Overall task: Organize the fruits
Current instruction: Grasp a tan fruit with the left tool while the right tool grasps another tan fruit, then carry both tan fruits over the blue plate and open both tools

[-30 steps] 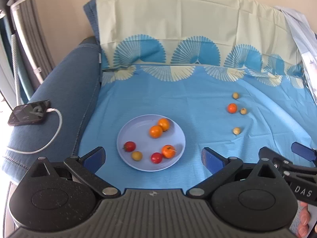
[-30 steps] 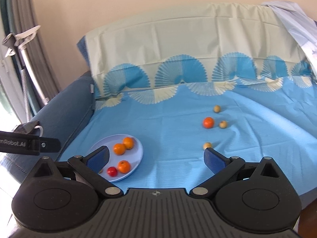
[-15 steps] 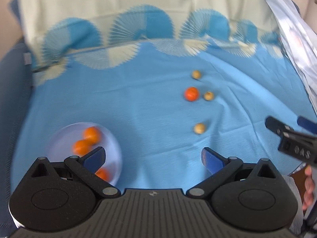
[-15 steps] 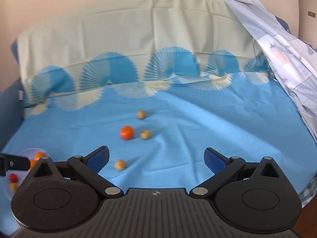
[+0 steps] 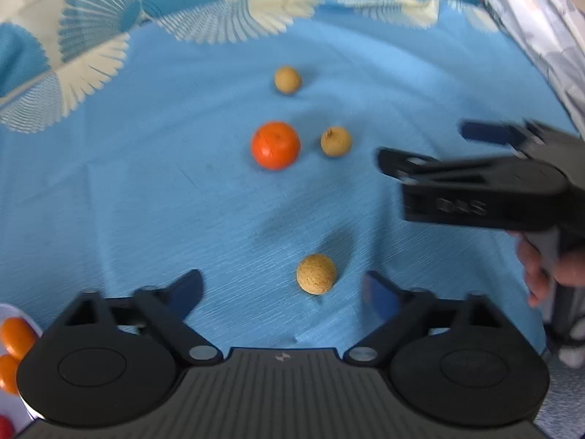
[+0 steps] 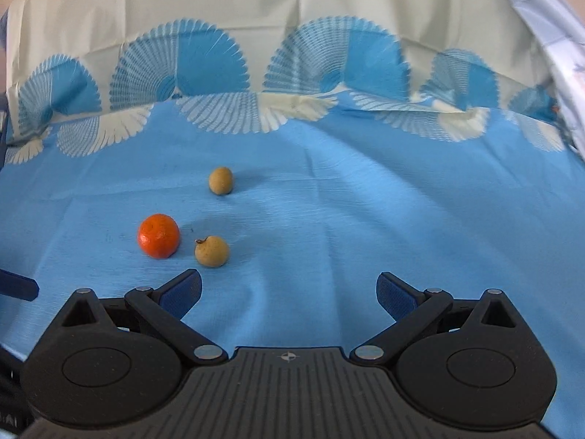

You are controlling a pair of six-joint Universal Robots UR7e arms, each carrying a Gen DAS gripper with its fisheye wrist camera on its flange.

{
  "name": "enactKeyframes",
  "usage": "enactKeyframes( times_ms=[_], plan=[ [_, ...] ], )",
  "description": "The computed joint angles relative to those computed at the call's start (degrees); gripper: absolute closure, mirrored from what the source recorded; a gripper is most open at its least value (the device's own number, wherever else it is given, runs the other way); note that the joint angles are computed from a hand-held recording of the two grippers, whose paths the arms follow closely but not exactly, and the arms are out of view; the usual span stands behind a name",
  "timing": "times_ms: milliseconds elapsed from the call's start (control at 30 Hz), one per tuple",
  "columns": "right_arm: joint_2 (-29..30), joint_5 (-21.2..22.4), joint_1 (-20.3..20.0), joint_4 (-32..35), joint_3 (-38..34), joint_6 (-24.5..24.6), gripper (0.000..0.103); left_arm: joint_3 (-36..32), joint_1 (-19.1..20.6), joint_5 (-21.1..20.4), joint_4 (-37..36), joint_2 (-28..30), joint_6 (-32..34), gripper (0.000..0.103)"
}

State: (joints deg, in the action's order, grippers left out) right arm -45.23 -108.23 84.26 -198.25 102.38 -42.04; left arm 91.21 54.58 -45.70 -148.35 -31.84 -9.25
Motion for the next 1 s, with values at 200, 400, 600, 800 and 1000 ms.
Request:
enactKeyframes(
  times_ms=[200,400,600,800,1000],
  plan=[
    [5.32,2.45,-0.63,5.93,-6.45,-3.74,0.006,0.28,0.82,-0.12,-3.54,0.64,2.38,0.076],
    [5.43,6.54,-0.18,2.51,-4.15,-11.06,0.076,2.06,-0.27,0.81,-5.24,-0.90,2.44,0.076],
    [-0.80,3.61,1.46,-3.29,2.41,-3.78,0.075,9.82,-5.48,3.96,-4.75,-9.01,-4.44,0.076],
    [-11.47,4.83,5.38,-9.56,16.17,0.92,0.075,19.17,-12.32,7.73,4.75,-20.87,-16.95,0.076],
    [-20.26,6.12,11.60,-8.12,26.27,3.66,0.075,27.18,-18.67,10.57,20.70,-34.47,-33.40,0.076]
  ],
)
